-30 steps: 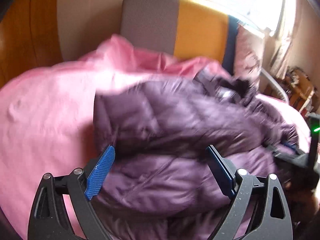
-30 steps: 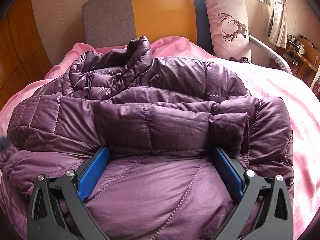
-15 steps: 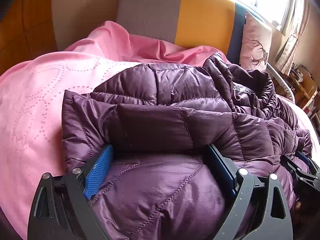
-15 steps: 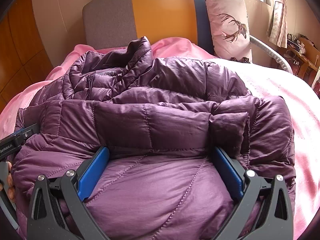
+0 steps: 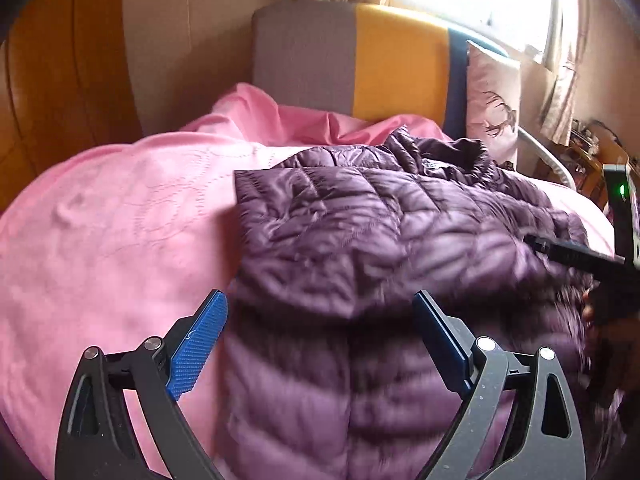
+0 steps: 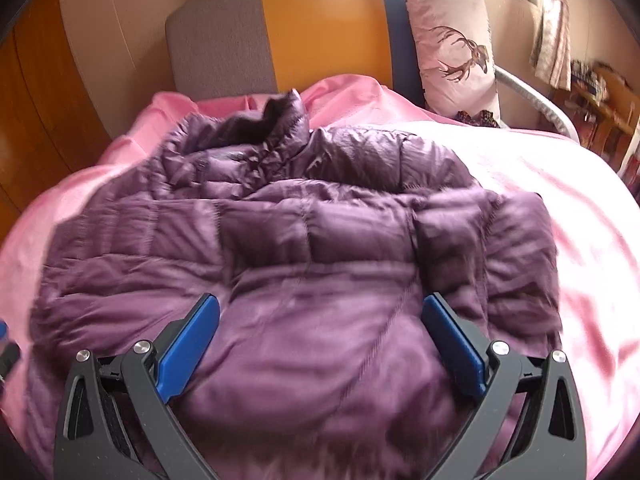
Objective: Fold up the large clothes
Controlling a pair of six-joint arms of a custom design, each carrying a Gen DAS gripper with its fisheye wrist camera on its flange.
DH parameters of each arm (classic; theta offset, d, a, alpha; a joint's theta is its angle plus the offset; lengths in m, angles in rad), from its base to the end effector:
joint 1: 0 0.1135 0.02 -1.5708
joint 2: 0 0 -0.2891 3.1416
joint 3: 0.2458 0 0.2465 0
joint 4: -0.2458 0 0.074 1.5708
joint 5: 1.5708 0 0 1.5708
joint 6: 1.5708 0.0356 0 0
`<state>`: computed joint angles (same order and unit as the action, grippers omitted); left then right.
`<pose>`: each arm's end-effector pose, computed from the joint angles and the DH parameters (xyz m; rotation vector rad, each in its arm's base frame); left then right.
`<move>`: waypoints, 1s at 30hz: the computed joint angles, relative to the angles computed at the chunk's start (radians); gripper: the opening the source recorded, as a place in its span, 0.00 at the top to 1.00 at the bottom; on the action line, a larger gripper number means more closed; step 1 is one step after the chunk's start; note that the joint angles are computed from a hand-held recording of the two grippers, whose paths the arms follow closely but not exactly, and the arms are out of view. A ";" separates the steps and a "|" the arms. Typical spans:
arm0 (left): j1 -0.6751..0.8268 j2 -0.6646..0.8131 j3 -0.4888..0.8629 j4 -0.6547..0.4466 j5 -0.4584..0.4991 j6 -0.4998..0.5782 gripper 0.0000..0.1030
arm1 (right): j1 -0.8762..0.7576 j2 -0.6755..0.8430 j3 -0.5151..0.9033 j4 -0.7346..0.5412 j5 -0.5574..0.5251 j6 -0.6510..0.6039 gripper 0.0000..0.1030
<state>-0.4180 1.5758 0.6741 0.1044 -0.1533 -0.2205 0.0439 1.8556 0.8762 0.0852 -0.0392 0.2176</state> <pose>0.2700 -0.1140 0.1741 0.1591 2.3545 -0.1295 0.3525 0.0169 0.1405 0.1974 2.4631 0.1614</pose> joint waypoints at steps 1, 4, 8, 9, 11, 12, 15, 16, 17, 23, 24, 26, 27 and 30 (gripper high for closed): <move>0.001 -0.030 -0.029 0.002 -0.001 0.006 0.10 | -0.003 -0.038 -0.032 -0.001 -0.014 0.008 0.02; -0.001 -0.120 -0.116 0.009 0.002 0.021 0.10 | 0.000 -0.141 -0.124 -0.011 -0.022 0.003 0.02; -0.014 -0.215 -0.210 -0.003 0.009 -0.004 0.10 | 0.002 -0.246 -0.217 -0.069 -0.034 -0.020 0.02; -0.014 -0.228 -0.224 -0.004 0.011 -0.011 0.10 | 0.001 -0.268 -0.241 -0.080 -0.033 -0.024 0.02; -0.011 -0.257 -0.255 -0.006 0.016 -0.020 0.10 | 0.002 -0.322 -0.301 -0.086 -0.030 -0.026 0.02; -0.011 -0.276 -0.273 -0.010 0.018 -0.024 0.10 | 0.001 -0.345 -0.328 -0.087 -0.028 -0.026 0.02; -0.009 -0.318 -0.311 -0.020 0.022 -0.027 0.10 | 0.001 -0.418 -0.405 -0.099 -0.022 -0.021 0.02; -0.005 -0.329 -0.321 -0.021 0.027 -0.026 0.10 | 0.004 -0.444 -0.433 -0.100 -0.020 -0.019 0.02; 0.000 -0.340 -0.330 -0.025 0.031 -0.025 0.10 | 0.007 -0.468 -0.458 -0.103 -0.017 -0.014 0.02; 0.022 -0.408 -0.385 -0.054 0.054 -0.018 0.10 | 0.008 -0.617 -0.570 -0.146 -0.016 -0.008 0.02; 0.028 -0.418 -0.396 -0.059 0.061 -0.015 0.10 | 0.002 -0.648 -0.582 -0.166 -0.023 -0.010 0.02; 0.040 -0.434 -0.405 -0.072 0.072 -0.011 0.10 | -0.006 -0.707 -0.601 -0.205 -0.029 -0.016 0.02; 0.046 -0.448 -0.414 -0.080 0.080 -0.005 0.10 | -0.010 -0.733 -0.607 -0.224 -0.028 -0.021 0.02; 0.054 -0.477 -0.434 -0.101 0.087 0.009 0.10 | -0.040 -0.824 -0.620 -0.298 -0.032 -0.047 0.02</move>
